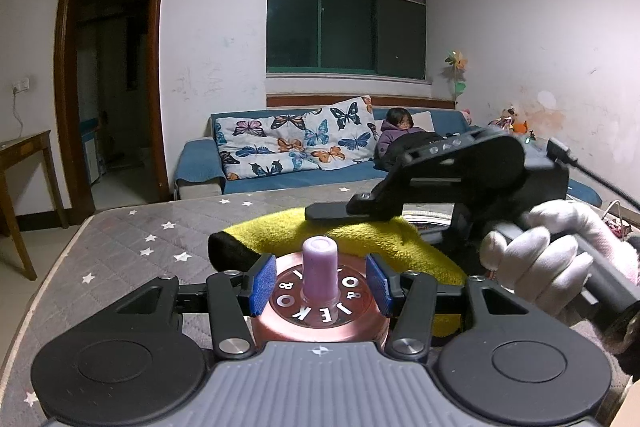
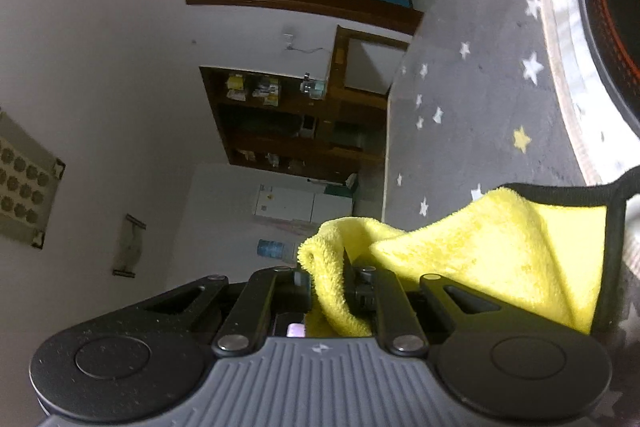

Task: Clean container
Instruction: 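Sweep the yellow cloth across the cup's lid rim with the right gripper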

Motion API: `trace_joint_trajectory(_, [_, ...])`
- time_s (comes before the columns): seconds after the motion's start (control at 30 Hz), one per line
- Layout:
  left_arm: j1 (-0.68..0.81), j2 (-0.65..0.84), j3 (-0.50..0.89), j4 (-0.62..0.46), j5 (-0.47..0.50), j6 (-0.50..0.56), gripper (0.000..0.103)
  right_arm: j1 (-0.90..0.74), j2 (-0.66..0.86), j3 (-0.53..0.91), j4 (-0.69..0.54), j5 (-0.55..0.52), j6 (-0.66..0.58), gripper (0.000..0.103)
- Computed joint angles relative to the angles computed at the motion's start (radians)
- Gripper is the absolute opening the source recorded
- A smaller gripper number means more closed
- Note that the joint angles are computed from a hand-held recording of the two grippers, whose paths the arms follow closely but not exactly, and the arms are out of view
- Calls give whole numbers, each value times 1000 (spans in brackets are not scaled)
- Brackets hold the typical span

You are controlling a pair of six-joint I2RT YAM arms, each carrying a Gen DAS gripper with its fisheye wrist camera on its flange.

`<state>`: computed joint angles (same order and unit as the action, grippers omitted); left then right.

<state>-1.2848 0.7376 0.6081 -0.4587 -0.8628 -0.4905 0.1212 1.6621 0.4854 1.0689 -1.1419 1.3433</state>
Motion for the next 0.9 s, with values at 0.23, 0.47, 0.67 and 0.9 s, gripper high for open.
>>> trace_joint_trajectory(0.23, [-13, 1, -4, -3, -17, -15, 54, 5, 138, -14, 21, 30, -4, 11])
trace_joint_trajectory(0.47, [-15, 10, 2, -7, -24, -26, 54, -9, 212, -61, 58, 35, -44, 11])
trace_joint_trajectory(0.67, [-23, 26, 9, -11, -37, -42, 54, -64, 196, -97, -21, -23, -162, 11])
trace_joint_trajectory(0.9, [-33, 30, 17, -29, -50, -62, 54, -104, 60, -118, -299, -43, -421, 12])
